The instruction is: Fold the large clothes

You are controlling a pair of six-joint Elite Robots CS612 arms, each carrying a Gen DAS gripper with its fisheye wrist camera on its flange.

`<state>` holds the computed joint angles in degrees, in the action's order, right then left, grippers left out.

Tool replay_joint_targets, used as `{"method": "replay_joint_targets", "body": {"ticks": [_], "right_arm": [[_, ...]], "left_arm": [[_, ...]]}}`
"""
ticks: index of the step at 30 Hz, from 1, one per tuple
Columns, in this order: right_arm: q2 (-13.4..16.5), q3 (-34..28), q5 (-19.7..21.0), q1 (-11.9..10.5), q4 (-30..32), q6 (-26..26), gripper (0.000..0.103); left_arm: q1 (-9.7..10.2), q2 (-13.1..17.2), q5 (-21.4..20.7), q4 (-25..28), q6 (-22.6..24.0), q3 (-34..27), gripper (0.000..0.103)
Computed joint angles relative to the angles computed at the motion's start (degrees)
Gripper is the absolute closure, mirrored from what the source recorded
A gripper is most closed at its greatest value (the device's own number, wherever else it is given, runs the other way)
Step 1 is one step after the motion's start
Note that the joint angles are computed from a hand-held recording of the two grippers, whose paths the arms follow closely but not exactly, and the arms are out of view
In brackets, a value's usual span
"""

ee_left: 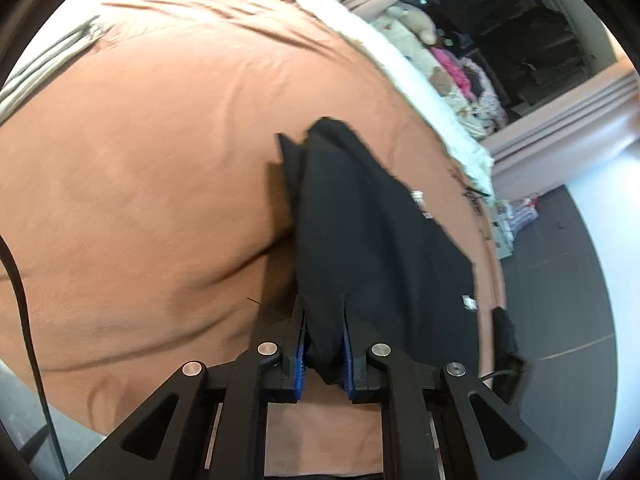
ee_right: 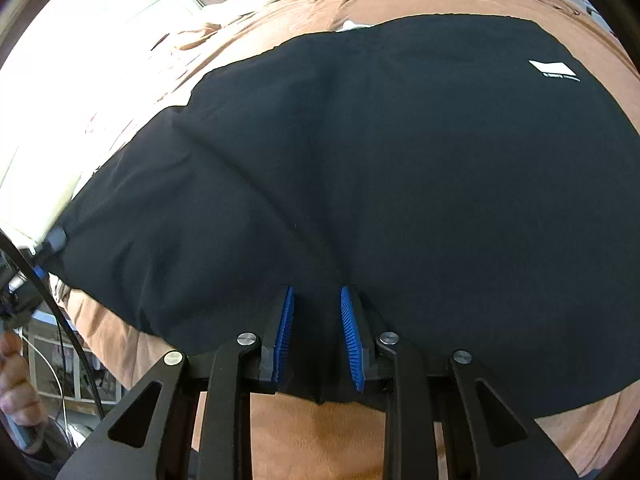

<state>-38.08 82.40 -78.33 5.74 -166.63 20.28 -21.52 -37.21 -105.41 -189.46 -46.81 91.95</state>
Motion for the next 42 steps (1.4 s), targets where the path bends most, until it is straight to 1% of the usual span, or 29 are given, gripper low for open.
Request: {"method": "replay_joint_targets", "body": {"ticks": [4, 7, 9, 13, 15, 16, 17, 18, 19, 20, 21, 22, 24, 28, 31, 32, 33, 34, 35, 37, 38, 39, 40, 41, 42], "right_arm": [[-0.05, 1.51, 2.18, -0.56, -2.27, 0.58, 0.083], [-0.36, 2.69, 5.01, -1.51, -3.92, 0.72, 0.086], [-0.81, 3.87, 6.53, -2.19, -6.63, 1.33, 0.086], [-2.46, 7.04, 6.80, -3.69, -12.40, 3.22, 0.086], [-3.68, 9.57, 6.82, -4.87, -16.03, 4.41, 0.086], [-3.99, 10.31, 6.58, -4.95, -17.19, 4.99, 0.086], [-4.79, 11.72, 6.93, -5.84, -18.66, 5.32, 0.086], [-5.31, 12.84, 7.05, -6.59, -20.30, 6.02, 0.085], [-5.98, 14.25, 7.28, -7.47, -21.72, 6.44, 0.079], [-6.50, 15.55, 7.24, -8.37, -23.68, 7.46, 0.074], [-6.94, 16.63, 7.03, -8.89, -25.17, 8.11, 0.059], [-7.31, 17.59, 6.27, -9.09, -26.79, 9.00, 0.049], [-7.81, 19.43, 5.46, -10.16, -29.64, 10.34, 0.049], [-8.12, 22.29, 5.88, -12.52, -33.63, 13.32, 0.049], [-7.87, 23.46, 5.08, -13.33, -35.22, 15.24, 0.049], [-7.60, 23.62, 4.33, -12.89, -35.77, 15.97, 0.049], [-7.53, 24.06, 3.94, -13.24, -36.10, 16.51, 0.049], [-7.98, 24.40, 3.19, -12.72, -35.95, 17.14, 0.049], [-7.90, 24.71, 3.02, -12.96, -36.11, 17.45, 0.049], [-8.76, 25.17, 2.40, -12.61, -35.47, 17.97, 0.049], [-8.77, 25.26, 2.32, -12.74, -35.29, 18.17, 0.049], [-8.62, 25.28, 2.43, -12.94, -35.28, 18.57, 0.049], [-8.98, 25.35, 2.54, -12.79, -35.08, 18.98, 0.044], [-9.01, 25.46, 2.92, -12.87, -35.52, 19.51, 0.039], [-8.90, 25.32, 3.13, -12.92, -36.06, 20.04, 0.032]], "left_arm": [[-0.76, -0.93, -1.11, -1.22, 2.42, -0.81, 0.090], [-2.00, -1.90, -1.53, -0.67, 5.73, -1.88, 0.090], [-2.70, -2.39, -1.89, -0.50, 7.58, -2.31, 0.090], [-4.43, -3.02, -3.14, 1.25, 11.65, -4.25, 0.090], [-5.11, -3.01, -3.74, 2.43, 13.22, -5.33, 0.090], [-5.51, -2.99, -3.83, 3.07, 14.07, -5.84, 0.090], [-5.97, -2.86, -4.14, 3.79, 15.01, -6.49, 0.090], [-6.38, -2.65, -4.47, 4.45, 15.74, -7.19, 0.090], [-6.75, -2.50, -4.72, 5.02, 16.33, -7.70, 0.090], [-7.17, -2.26, -5.04, 5.88, 17.10, -8.46, 0.090], [-7.53, -2.06, -5.32, 6.63, 17.94, -9.11, 0.090], [-7.93, -1.80, -5.58, 7.49, 18.77, -9.89, 0.090], [-8.77, -0.95, -6.45, 9.54, 20.30, -11.88, 0.090], [-10.00, 0.63, -8.27, 13.49, 22.98, -15.04, 0.090], [-11.18, 2.43, -9.96, 17.41, 25.02, -18.08, 0.090], [-11.53, 3.14, -10.56, 18.73, 25.68, -19.15, 0.090], [-11.88, 3.80, -11.06, 20.00, 26.36, -20.15, 0.090], [-12.27, 4.40, -11.49, 21.35, 27.08, -21.17, 0.090], [-12.71, 5.16, -12.09, 23.04, 28.09, -22.26, 0.090], [-13.68, 6.71, -13.08, 28.02, 30.96, -24.66, 0.089], [-14.03, 7.16, -13.25, 30.36, 32.45, -25.46, 0.088], [-14.36, 7.66, -13.01, 32.52, 33.62, -26.39, 0.083], [-14.56, 7.97, -12.87, 33.76, 34.50, -26.81, 0.076], [-14.58, 8.42, -13.74, 34.69, 35.10, -27.46, 0.071], [-14.34, 8.63, -15.27, 34.69, 35.07, -27.55, 0.060]]}}
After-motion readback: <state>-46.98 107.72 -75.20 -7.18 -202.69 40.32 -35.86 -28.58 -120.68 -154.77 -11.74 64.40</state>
